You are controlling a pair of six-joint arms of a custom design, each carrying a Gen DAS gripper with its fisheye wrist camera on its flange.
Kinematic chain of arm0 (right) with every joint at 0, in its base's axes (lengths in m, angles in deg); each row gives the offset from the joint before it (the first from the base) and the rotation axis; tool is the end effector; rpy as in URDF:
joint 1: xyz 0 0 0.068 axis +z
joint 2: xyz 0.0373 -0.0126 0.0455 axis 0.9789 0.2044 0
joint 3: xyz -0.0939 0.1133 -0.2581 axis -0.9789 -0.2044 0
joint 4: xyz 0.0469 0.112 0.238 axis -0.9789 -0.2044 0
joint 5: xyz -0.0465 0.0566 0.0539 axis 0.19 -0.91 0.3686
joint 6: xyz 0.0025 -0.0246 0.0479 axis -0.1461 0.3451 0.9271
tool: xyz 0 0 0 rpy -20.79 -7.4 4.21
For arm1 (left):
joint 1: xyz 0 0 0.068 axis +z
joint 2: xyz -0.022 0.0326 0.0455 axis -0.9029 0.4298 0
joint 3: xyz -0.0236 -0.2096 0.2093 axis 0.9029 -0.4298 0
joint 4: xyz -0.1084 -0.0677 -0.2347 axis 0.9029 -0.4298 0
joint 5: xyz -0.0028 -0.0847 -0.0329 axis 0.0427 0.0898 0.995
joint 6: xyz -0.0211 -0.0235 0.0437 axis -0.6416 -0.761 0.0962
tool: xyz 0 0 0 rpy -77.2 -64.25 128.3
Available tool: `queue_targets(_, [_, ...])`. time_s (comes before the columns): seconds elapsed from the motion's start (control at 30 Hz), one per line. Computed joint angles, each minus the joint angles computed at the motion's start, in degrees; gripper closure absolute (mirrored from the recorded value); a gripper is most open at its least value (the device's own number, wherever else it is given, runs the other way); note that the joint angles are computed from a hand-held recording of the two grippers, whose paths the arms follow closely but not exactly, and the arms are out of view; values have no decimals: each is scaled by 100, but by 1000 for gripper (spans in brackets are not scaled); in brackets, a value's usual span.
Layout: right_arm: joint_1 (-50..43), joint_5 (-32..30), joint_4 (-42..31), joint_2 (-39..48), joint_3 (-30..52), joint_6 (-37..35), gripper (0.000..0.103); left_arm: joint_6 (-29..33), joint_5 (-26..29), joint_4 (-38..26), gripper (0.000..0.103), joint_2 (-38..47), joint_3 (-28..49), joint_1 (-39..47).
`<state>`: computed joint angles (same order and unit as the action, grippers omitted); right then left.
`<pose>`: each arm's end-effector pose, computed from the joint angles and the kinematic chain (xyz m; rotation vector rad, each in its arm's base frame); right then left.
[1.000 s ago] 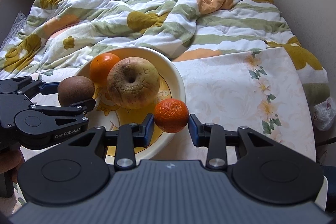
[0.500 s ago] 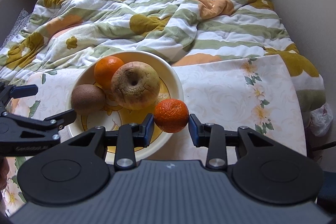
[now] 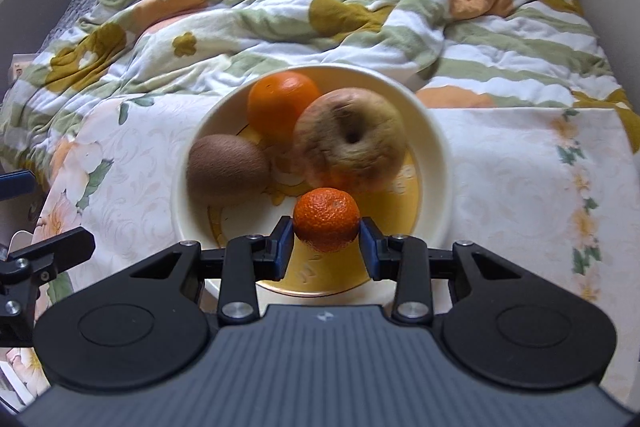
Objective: Organize fruits
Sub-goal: 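Carry the kiwi and mandarin into the white bowl and open both tools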
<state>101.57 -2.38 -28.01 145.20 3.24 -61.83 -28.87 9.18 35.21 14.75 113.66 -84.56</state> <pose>0.2413 0.1031 0.1806 -0.1007 2.6035 0.2259 0.1863 -0.0643 0.2108 0.2793 2.4511 -0.0729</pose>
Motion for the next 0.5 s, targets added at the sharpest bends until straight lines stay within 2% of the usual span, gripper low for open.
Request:
queue_targets(0.2, [147,-107,104,270,67,46,52,-34,28,-171,2,-327,-100,79])
queue_targets(0.3, [199,-110,134,271,65,21,49,-70,-27,-198,2,-567,-176,46])
queue_targets(0.37, [247,-83,116,159,34,-24,20,-117,-30,-243,2,-861,-242,24])
queue_targets(0.43, [355,176,163,-76,-76,18,0,-196,-62,-320,2,-1031,-250,-10])
queue_targets(0.5, [422,350,178,-342,-203,23,0,-299,-153,-391,2,-1132,-235,-72])
